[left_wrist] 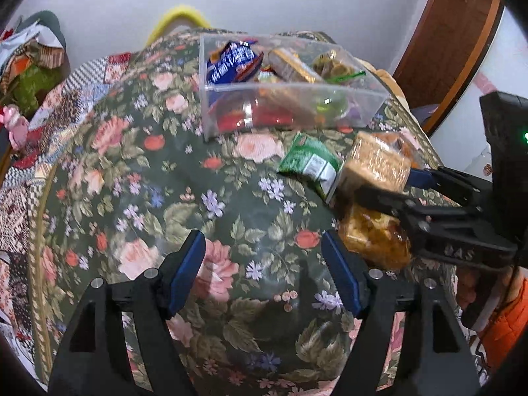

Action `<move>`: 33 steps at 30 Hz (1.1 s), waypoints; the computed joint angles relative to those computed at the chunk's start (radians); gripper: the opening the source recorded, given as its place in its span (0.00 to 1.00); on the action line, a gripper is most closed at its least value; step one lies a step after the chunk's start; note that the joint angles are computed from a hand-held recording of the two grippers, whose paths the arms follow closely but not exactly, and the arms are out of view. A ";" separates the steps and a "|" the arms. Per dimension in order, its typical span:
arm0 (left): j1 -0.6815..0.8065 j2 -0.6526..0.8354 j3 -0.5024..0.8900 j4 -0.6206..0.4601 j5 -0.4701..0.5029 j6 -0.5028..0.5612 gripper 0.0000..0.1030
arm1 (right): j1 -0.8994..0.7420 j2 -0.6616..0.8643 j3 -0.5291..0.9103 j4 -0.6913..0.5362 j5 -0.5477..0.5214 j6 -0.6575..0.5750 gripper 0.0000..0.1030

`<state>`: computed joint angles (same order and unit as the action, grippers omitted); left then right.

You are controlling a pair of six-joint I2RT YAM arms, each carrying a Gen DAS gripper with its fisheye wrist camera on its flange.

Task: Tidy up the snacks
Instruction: 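Grasp the cake pack with the left gripper while the right grasps the bread loaf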

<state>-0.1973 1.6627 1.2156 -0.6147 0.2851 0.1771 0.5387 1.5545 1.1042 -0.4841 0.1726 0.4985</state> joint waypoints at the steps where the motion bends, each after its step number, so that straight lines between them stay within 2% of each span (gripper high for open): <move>1: -0.005 0.004 -0.001 0.000 0.000 -0.003 0.71 | -0.007 0.000 -0.008 0.014 -0.003 0.001 0.56; 8: -0.053 0.006 -0.004 0.001 0.020 -0.041 0.80 | -0.016 -0.091 -0.064 0.023 0.036 0.005 0.34; 11: -0.089 -0.008 -0.008 -0.004 0.026 -0.057 0.85 | -0.038 -0.154 -0.106 0.028 0.013 0.026 0.33; 16: -0.164 -0.036 -0.029 0.008 0.025 -0.075 0.93 | -0.031 -0.246 -0.146 -0.015 0.056 0.040 0.32; 22: -0.242 0.016 -0.018 0.021 0.000 -0.090 0.93 | -0.027 -0.353 -0.184 -0.059 0.075 0.063 0.32; 29: -0.296 0.096 -0.018 0.096 -0.059 -0.108 0.93 | -0.030 -0.426 -0.208 -0.090 0.093 0.068 0.32; 33: -0.292 0.105 -0.030 0.139 -0.045 -0.111 0.87 | -0.039 -0.435 -0.215 -0.087 0.088 0.067 0.32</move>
